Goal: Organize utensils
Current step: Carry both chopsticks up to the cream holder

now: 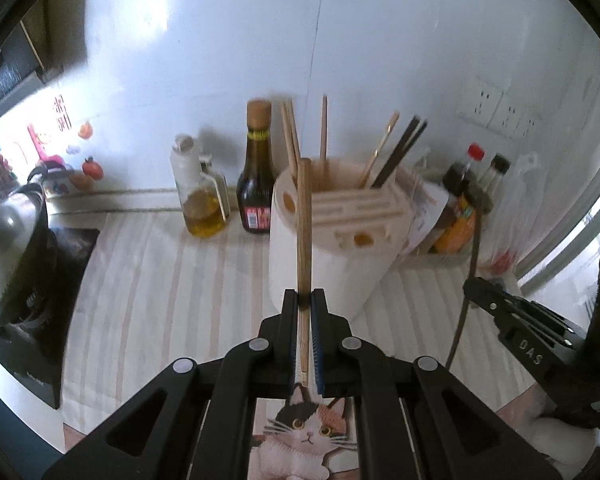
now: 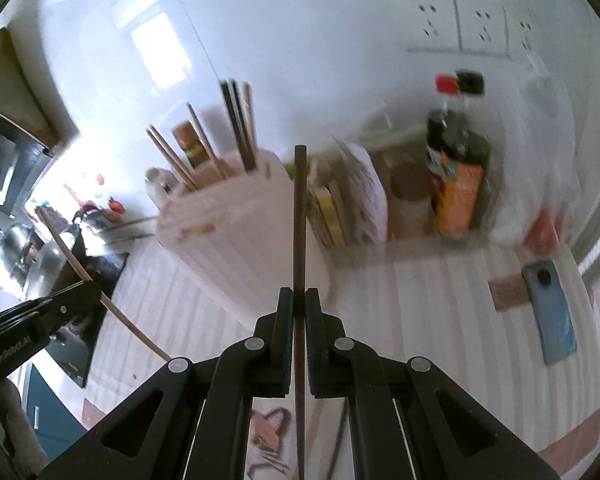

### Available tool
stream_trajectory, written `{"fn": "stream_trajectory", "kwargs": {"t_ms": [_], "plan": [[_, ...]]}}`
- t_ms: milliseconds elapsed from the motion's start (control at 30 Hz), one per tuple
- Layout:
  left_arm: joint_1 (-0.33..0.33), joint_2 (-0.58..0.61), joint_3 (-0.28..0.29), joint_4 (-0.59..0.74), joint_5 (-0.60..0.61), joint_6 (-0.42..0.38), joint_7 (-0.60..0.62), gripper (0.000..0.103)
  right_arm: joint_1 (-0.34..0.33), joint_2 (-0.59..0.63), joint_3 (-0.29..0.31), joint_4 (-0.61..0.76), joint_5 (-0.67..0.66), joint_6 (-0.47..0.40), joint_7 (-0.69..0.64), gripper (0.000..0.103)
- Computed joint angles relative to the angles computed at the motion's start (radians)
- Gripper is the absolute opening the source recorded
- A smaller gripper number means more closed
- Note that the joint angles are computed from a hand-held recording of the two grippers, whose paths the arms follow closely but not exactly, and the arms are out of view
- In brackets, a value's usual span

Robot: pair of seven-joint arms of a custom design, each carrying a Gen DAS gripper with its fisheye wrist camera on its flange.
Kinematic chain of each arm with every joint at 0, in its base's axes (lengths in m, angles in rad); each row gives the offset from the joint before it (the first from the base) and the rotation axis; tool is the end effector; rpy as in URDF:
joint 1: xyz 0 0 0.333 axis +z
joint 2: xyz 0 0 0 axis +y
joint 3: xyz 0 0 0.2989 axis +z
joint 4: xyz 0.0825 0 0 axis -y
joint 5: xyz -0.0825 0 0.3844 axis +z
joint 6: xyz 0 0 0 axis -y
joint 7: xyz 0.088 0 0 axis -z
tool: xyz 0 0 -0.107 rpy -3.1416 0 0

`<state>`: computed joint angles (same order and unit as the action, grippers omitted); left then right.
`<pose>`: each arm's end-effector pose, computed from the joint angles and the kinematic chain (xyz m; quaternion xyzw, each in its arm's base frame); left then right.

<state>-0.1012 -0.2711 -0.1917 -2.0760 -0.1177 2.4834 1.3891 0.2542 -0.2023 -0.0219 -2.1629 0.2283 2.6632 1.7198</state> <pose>0.5042 -0.1622 0.6032 -0.6487 0.6850 -0.2949 0.1517 0.5308 0.1181 0.5471 -0.6339 0.6884 -0.1201 0.3313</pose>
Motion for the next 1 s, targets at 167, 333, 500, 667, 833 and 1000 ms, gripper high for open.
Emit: {"fn": "stream_trajectory", "kwargs": {"t_ms": [167,333,500,667,833,1000], "plan": [[0.012,0.015,-0.006,0.046,0.029,0.02,-0.032,0.004,0.002,0.037,0.004,0.075,0.008,0.023,-0.012,0.006],[0.025,0.042,-0.009,0.107,0.066,0.033,-0.077,0.004,-0.011,0.081,0.014,0.16,-0.013,0.05,-0.002,0.006],[0.028,0.082,-0.001,0.189,0.079,0.043,-0.098,0.004,-0.028,0.137,0.022,0.263,-0.03,0.066,0.014,0.006],[0.028,0.148,0.012,0.295,0.077,0.047,-0.108,0.004,-0.05,0.203,0.033,0.383,-0.048,0.074,0.031,0.006],[0.019,0.238,0.022,0.416,0.069,0.032,-0.111,0.004,-0.074,0.29,0.044,0.524,-0.065,0.086,0.055,0.006],[0.002,0.33,0.031,0.532,0.118,0.012,-0.125,0.004,-0.092,0.395,0.055,0.669,-0.099,0.107,0.11,0.006]]}}
